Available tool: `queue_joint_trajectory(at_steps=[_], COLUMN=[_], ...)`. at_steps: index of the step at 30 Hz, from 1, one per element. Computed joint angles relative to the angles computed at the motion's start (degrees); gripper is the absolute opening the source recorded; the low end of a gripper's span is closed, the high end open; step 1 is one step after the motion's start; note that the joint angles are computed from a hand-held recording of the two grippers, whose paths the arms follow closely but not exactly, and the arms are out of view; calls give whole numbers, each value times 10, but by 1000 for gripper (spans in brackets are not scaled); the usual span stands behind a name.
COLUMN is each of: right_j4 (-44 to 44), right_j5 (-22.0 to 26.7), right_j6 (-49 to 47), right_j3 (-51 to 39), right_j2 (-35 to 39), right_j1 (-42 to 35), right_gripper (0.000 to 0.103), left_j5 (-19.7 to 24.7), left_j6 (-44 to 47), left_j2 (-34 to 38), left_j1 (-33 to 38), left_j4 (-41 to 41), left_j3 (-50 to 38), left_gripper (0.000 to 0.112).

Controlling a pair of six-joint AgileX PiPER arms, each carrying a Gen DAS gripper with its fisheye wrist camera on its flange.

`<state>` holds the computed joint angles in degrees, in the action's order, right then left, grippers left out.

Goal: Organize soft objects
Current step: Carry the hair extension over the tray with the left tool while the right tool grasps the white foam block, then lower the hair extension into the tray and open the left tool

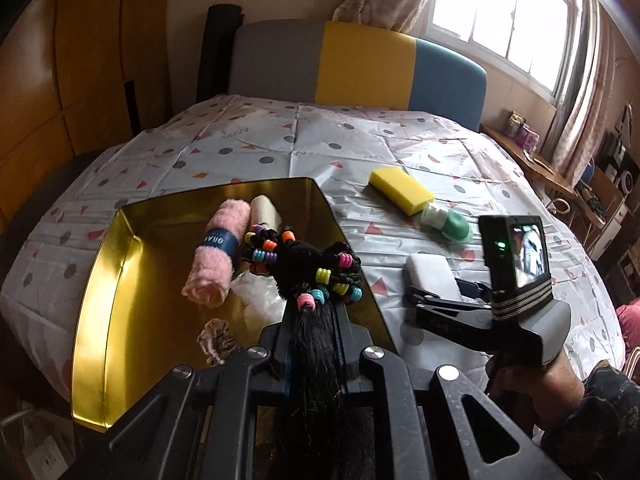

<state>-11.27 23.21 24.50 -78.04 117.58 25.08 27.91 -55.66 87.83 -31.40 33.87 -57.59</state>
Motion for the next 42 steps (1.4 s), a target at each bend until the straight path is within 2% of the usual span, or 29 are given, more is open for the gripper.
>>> queue_joint_trajectory(at_steps=[5,9,13,15,20,22,26,32,35,38,40,42], right_j4=[50,-72,-68,-91,-97,-91,-94,-93,-93,-91,-93,-92], right_j5=[-30,-75,-93,-98,-108,-111,-115,-118,-120,-122,-123,-123], right_j6=[-82,32,30,54,61,57,61,62,63,62,64,65], right_j3=[33,63,68,71,77,79,82,83,85,85,86,86], right_j2=[-15,-21,-20,-21,-22,-23,-24,-24,-25,-25,-25,-26], right_j1=[-14,5,0,3,2,1,1,1,1,1,1,1], right_gripper=[62,62,62,62,62,62,62,62,62,62,62,62], left_j5=[-9,-17,-24,-33,-27,-13,14,57,60,69,55,50], left_j6=[1,26,96,176,344,367,453,420,402,393,388,360], left_j2=[-29,-54,-70,-66,-16,15,91,196,226,236,219,203], left_j1=[31,74,144,195,281,291,311,303,293,293,296,296], left_j4=[-6,-34,-98,-175,-324,-336,-421,-380,-351,-353,-354,-328], left_j3=[30,55,74,72,22,-12,-89,-210,-250,-271,-256,-242], left_gripper=[14,14,14,14,14,14,14,14,14,20,25,26])
